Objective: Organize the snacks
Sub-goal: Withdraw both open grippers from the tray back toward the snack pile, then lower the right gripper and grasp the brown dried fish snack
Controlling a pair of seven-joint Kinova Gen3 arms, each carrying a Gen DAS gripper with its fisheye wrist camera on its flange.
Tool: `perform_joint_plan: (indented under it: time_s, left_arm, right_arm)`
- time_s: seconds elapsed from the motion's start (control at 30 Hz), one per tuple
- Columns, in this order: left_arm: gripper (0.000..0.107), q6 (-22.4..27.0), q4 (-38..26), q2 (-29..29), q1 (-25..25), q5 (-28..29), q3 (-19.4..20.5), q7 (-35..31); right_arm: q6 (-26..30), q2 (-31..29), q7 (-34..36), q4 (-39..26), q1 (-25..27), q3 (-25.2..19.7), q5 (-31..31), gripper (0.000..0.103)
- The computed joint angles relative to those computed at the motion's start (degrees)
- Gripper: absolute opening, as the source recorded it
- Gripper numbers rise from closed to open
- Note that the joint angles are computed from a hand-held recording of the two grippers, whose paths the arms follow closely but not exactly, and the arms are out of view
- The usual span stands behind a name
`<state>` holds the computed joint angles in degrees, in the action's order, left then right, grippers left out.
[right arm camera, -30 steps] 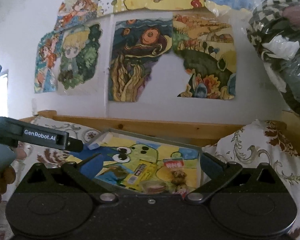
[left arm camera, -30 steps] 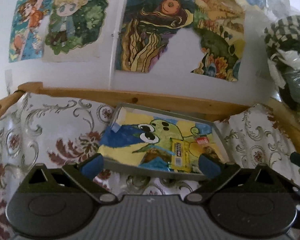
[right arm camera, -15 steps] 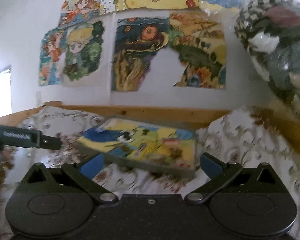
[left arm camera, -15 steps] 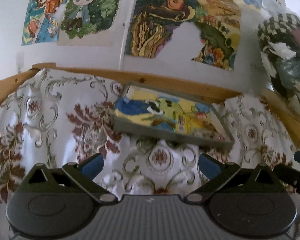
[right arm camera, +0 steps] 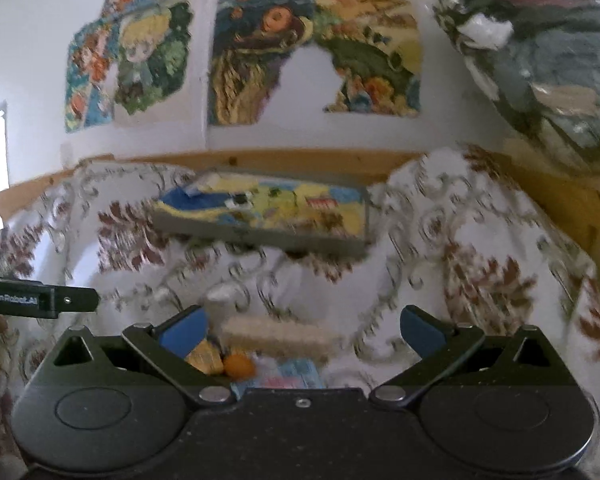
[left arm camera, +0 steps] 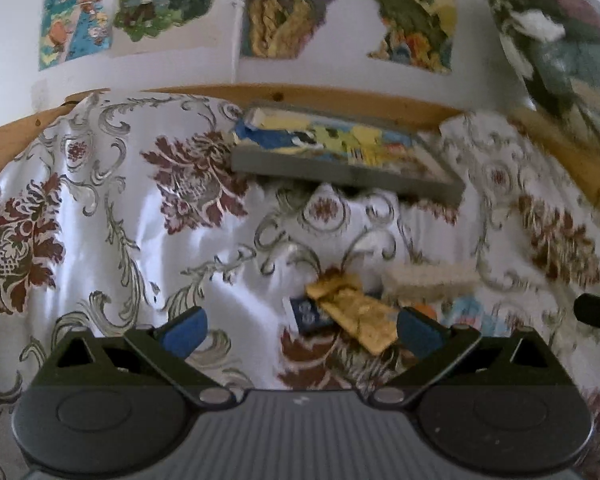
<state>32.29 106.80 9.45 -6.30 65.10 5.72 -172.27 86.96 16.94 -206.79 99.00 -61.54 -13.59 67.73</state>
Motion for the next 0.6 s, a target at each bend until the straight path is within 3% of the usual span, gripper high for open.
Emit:
perform_joint_plan:
  time_s: [0.1, 0.2, 0.6]
  left_arm:
    - [0.103, -0.64, 0.03, -0.01, 1.15, -4.87, 0.0, 2.15]
    - [0.103, 0.13, 0.7, 0.17, 0.79, -5.91, 0.51, 0.48]
    - [0.103, 2.43, -0.65, 1.39, 1.46, -14.39, 1.14, 6.99]
  right_arm:
    - [-0.59, -0.02, -1.26, -0.31, 0.05, -0.44, -3.44, 0.102]
    - [-2.27, -0.32, -3.06, 0.12, 0.1, -0.81, -6.35, 0.102]
    - [-8.75, -0.08, -3.67, 0.13, 0.83, 0.07, -14.71, 0.102]
